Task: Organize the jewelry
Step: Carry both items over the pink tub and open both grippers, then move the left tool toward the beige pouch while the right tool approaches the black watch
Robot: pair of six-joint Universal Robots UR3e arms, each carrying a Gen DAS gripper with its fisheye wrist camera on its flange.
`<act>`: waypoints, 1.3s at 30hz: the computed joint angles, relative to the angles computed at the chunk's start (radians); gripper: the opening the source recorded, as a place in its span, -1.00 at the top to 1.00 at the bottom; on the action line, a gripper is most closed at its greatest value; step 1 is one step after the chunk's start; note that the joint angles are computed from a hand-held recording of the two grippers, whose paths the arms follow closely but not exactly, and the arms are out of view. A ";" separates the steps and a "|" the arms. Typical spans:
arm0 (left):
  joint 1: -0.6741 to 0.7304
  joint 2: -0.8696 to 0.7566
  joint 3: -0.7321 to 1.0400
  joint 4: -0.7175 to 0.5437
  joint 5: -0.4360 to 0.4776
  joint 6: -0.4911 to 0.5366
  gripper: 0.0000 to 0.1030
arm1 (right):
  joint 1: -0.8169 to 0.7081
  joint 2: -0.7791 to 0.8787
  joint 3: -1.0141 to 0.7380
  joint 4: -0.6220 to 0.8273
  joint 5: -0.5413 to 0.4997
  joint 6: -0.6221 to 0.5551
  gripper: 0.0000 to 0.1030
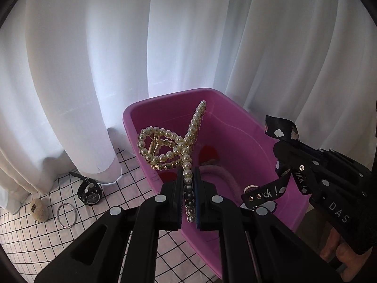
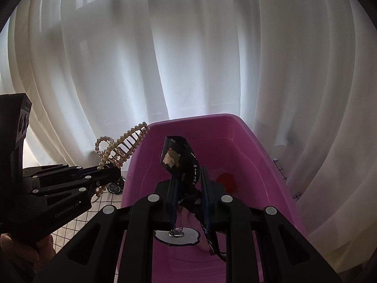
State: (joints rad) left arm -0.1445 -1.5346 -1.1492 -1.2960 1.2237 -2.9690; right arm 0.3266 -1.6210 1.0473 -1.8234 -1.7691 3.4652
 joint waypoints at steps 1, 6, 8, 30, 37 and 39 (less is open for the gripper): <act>-0.034 -0.023 0.017 0.009 0.031 -0.024 0.85 | -0.022 -0.018 0.030 -0.001 0.015 0.000 0.67; -0.121 -0.100 0.062 0.026 0.115 -0.081 0.85 | -0.094 -0.078 0.151 -0.028 0.056 -0.029 0.67; -0.142 -0.120 0.073 0.031 0.143 -0.100 0.85 | -0.107 -0.081 0.169 -0.028 0.066 -0.033 0.66; -0.130 -0.080 -0.003 0.130 0.239 -0.177 -0.58 | -0.171 -0.139 0.269 -0.076 0.113 -0.039 -0.28; -0.022 0.076 -0.126 0.108 0.208 -0.157 -0.85 | -0.114 -0.154 0.263 -0.102 0.147 0.020 -0.32; 0.023 0.134 -0.173 0.096 0.195 -0.133 -0.88 | -0.070 -0.132 0.241 -0.108 0.140 0.040 -0.32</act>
State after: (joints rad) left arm -0.1215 -1.4006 -1.3219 -1.1999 1.4190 -3.1021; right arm 0.2563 -1.7527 1.2882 -1.9316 -1.6296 3.5051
